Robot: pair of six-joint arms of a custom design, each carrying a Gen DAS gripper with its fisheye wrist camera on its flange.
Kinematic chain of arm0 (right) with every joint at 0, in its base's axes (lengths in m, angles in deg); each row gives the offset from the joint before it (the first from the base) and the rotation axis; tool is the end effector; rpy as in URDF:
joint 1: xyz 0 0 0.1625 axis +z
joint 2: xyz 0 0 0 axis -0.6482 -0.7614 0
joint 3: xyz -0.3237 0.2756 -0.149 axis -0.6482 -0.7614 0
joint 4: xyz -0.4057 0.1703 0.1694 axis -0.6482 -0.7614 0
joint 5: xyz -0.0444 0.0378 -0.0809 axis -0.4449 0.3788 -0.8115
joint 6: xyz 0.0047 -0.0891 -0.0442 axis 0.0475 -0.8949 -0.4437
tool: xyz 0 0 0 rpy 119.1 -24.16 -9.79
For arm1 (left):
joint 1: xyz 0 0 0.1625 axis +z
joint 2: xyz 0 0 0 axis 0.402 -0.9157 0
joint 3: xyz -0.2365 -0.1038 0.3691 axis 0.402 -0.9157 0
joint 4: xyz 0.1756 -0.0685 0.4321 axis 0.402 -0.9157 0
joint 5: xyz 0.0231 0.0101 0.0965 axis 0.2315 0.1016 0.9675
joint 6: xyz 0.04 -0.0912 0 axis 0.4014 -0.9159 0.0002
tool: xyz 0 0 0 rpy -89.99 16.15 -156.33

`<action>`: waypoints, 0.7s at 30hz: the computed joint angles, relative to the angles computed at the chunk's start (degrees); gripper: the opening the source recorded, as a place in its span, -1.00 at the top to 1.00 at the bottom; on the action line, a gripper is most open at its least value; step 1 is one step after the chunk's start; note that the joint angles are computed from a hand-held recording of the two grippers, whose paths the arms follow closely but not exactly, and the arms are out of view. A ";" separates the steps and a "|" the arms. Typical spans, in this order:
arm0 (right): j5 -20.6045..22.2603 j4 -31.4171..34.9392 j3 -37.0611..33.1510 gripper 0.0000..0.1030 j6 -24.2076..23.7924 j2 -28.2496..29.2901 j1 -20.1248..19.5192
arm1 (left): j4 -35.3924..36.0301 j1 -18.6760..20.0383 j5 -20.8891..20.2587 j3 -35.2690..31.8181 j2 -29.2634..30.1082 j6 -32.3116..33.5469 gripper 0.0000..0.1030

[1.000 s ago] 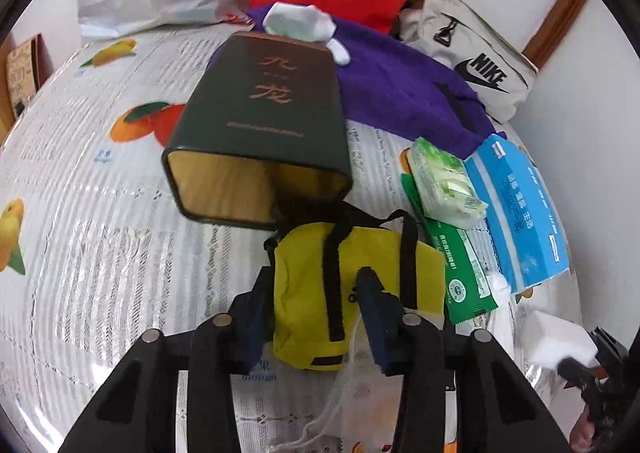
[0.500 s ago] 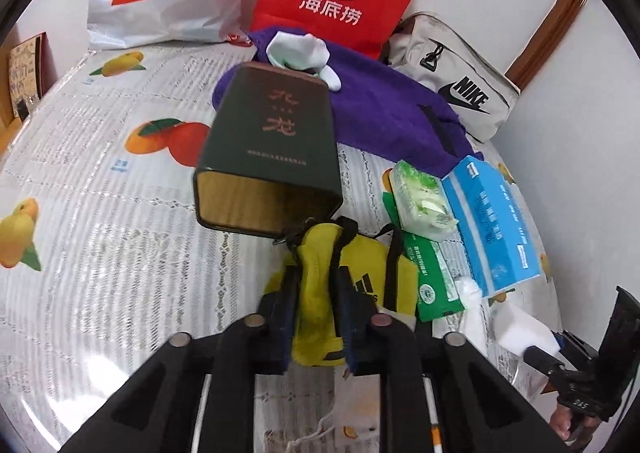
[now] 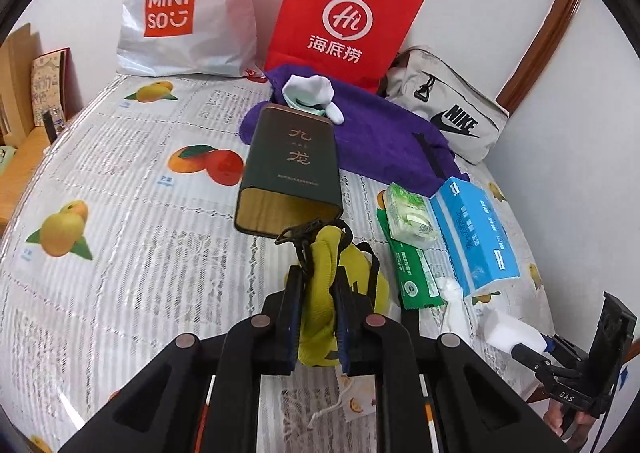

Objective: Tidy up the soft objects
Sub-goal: 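Carry the sponge and the yellow pouch toward the purple towel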

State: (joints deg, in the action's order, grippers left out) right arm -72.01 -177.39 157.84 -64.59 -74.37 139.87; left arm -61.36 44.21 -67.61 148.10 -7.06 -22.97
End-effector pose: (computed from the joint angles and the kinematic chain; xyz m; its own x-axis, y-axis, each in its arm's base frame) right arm 0.1797 -0.5834 0.1328 -0.8488 0.0218 0.5282 -0.3148 0.7818 -0.5382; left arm -0.1104 -0.7274 0.2669 -0.8624 0.3115 -0.3990 0.4626 0.8051 -0.3712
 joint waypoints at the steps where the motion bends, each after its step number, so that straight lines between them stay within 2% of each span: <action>1: -0.27 -0.34 0.13 -0.12 -0.04 -0.04 0.15 | -0.42 -0.01 0.05 0.34 -0.31 -0.10 0.73; 11: -2.63 -2.35 1.22 -0.12 0.10 -0.92 1.38 | -3.18 0.50 2.25 2.17 -3.71 -1.96 0.73; 21: -2.47 -2.85 0.90 -0.12 -0.30 -2.57 2.80 | -2.01 -0.53 2.09 0.58 -3.14 -2.05 0.73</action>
State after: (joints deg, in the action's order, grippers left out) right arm -74.49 -180.25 158.74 -64.90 -76.95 142.67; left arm -63.36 43.68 -65.53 148.68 -10.20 -25.02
